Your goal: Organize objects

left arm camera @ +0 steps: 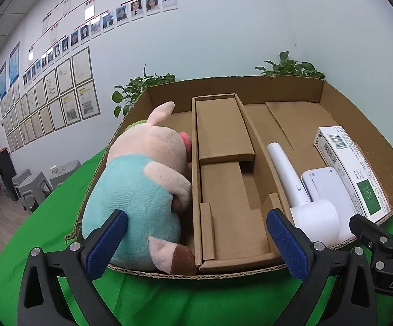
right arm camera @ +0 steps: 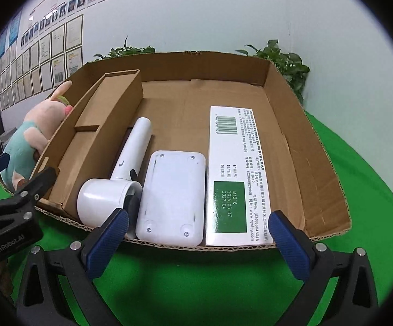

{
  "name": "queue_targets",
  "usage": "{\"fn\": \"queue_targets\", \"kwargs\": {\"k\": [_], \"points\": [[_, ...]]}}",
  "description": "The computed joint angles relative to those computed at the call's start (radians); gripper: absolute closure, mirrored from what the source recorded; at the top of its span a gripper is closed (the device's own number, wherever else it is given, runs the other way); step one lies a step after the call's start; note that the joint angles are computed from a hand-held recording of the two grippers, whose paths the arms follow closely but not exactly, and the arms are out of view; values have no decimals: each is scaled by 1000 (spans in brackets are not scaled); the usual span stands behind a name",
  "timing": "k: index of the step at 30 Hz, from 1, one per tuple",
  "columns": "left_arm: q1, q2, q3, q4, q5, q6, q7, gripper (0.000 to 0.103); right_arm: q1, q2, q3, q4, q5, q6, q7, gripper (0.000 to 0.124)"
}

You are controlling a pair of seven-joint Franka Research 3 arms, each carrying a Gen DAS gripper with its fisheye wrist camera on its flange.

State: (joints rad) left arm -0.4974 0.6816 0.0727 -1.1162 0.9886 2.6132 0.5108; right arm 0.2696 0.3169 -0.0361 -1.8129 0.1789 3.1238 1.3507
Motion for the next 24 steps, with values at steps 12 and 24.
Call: {"fn": "queue_targets", "kwargs": {"k": [12,24], "points": [[1,23,-7,38,-28,-57,68,0,-16,-1,21,4,22,-26,-21,21],[1,25,2,33,-30,-30,50,0,-17,-3,22,2,22,-27,-21,21]]}}
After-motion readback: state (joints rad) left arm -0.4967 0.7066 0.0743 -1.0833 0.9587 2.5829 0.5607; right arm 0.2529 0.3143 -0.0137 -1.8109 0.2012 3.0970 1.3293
